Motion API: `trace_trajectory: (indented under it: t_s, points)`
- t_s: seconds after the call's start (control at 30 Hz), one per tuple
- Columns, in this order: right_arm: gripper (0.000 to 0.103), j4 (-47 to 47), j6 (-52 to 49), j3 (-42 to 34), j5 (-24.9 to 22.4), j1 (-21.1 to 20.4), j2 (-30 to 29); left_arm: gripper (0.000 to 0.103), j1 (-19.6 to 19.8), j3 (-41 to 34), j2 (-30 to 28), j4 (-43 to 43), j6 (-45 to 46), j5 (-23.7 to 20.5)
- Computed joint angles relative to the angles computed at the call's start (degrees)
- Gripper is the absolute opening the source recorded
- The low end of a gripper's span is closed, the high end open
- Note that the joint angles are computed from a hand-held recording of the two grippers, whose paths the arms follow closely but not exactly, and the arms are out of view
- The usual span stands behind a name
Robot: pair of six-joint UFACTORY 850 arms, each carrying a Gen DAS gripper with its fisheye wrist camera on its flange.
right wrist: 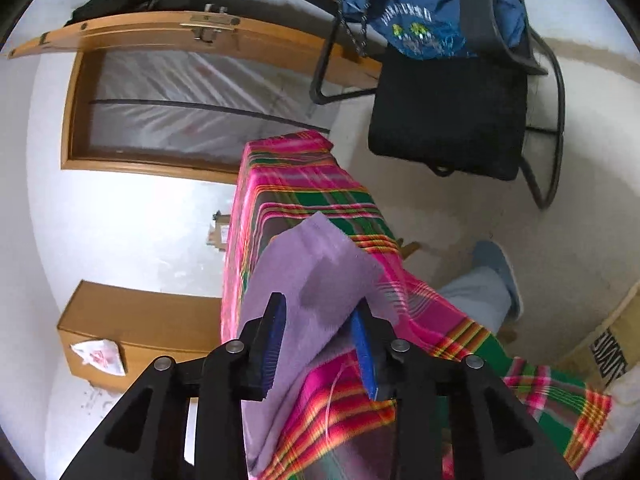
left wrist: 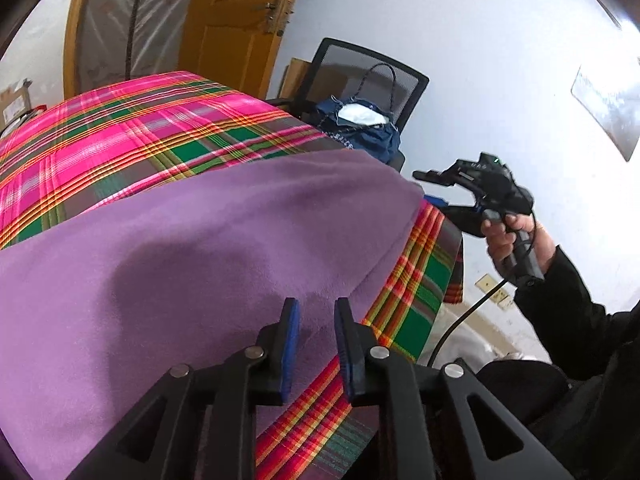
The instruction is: Fold clothes
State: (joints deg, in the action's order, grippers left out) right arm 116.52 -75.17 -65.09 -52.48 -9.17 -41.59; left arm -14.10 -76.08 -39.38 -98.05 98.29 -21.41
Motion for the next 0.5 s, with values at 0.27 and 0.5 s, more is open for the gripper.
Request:
trace_trajectory:
  t_s: [0.27, 0.5]
  points:
    - [0.035, 2.34, -16.58, 5.88, 4.69, 1.99, 8.19, 0.021, 0.02, 1.43, 0.57, -1.84, 4.03, 1.35]
    - [0.035, -5.81, -37.24, 5.16, 11.93, 11.53, 12.61, 0.022, 0.24, 4.41, 1.92, -9.05, 12.44, 3.63]
